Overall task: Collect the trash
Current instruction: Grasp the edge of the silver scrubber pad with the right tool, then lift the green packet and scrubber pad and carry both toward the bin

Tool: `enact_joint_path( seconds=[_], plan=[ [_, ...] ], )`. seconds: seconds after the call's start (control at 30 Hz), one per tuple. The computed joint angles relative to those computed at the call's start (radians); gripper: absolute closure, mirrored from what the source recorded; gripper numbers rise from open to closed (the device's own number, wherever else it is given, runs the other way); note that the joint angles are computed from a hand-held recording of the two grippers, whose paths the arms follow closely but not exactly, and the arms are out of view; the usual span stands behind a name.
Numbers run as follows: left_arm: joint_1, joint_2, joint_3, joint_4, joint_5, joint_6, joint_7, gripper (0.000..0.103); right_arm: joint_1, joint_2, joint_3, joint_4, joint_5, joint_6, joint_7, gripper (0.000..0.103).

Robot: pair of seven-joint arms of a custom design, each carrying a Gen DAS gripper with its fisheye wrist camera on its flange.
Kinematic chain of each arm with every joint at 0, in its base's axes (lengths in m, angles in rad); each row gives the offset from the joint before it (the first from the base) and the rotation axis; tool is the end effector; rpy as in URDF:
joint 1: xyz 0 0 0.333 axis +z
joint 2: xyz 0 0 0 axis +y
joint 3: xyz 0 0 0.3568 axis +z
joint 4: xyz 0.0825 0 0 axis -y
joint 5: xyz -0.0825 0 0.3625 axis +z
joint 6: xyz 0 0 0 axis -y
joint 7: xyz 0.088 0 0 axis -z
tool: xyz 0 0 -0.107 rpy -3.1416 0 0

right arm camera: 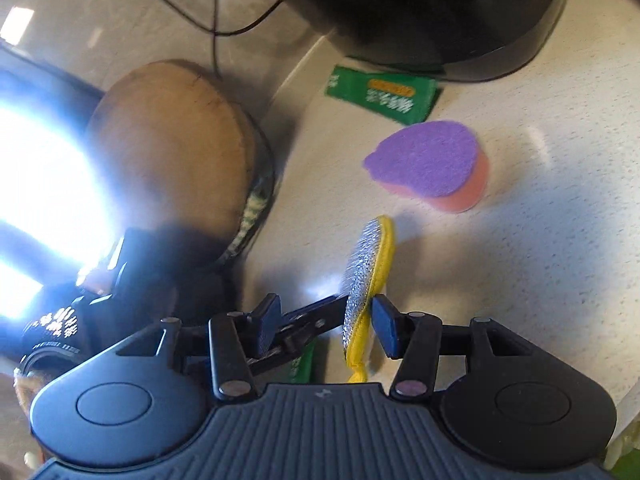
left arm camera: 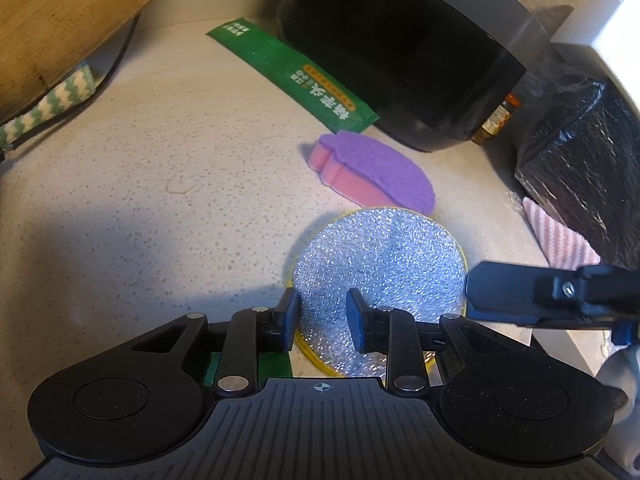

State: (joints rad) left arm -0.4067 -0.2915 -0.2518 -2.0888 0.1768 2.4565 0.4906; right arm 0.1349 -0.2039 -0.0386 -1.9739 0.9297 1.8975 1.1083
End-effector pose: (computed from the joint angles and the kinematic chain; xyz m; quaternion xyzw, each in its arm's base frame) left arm 0.3733 -0.3125 0.6617 -0.7607 0.5562 -0.3240 0.0833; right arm 0.4792 0.1031 0.6425 -0.7224 0.5334 0.2009 0.3915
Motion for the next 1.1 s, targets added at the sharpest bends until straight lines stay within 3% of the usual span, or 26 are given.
enact_joint_path(
  seconds=[0.07,0.3,0.4,0.53,0.6,0.87,0.97,1.03,1.1],
  plan=[
    [-0.001,-0.006,0.004,-0.013,-0.007,0.018,-0.001,0.073,0.005,0.004,0.0,0.003,0.013,-0.009,-0.013,0.052],
    [-0.004,-0.017,0.008,-0.027,-0.012,0.03,0.003,0.073,0.021,0.043,0.035,0.015,-0.057,0.078,0.034,0.053],
    [-0.004,-0.021,0.011,-0.038,-0.016,0.048,0.003,0.073,0.027,0.059,0.037,0.019,-0.072,0.089,0.044,0.057],
    [0.0,-0.023,0.004,-0.035,-0.003,0.039,-0.011,0.073,0.032,0.07,0.038,0.02,-0.085,0.089,0.048,0.072],
    [0.013,-0.024,-0.015,-0.015,0.034,0.009,-0.039,0.074,0.03,0.071,0.035,0.017,-0.086,0.09,0.055,0.088],
    [0.011,-0.012,-0.072,0.101,0.164,-0.125,-0.054,0.074,0.005,0.024,0.011,-0.009,-0.09,0.079,0.024,0.089],
    [0.007,-0.029,-0.094,0.128,0.204,-0.175,-0.079,0.074,-0.005,-0.027,0.014,-0.037,-0.118,0.135,-0.014,0.089],
    [0.01,-0.05,-0.122,0.149,0.24,-0.247,-0.125,0.074,-0.008,-0.072,0.017,-0.064,-0.161,0.187,-0.069,0.089],
    [0.005,-0.072,-0.147,0.165,0.256,-0.332,-0.171,0.074,-0.011,-0.106,0.002,-0.083,-0.172,0.179,-0.109,0.089]
  ],
)
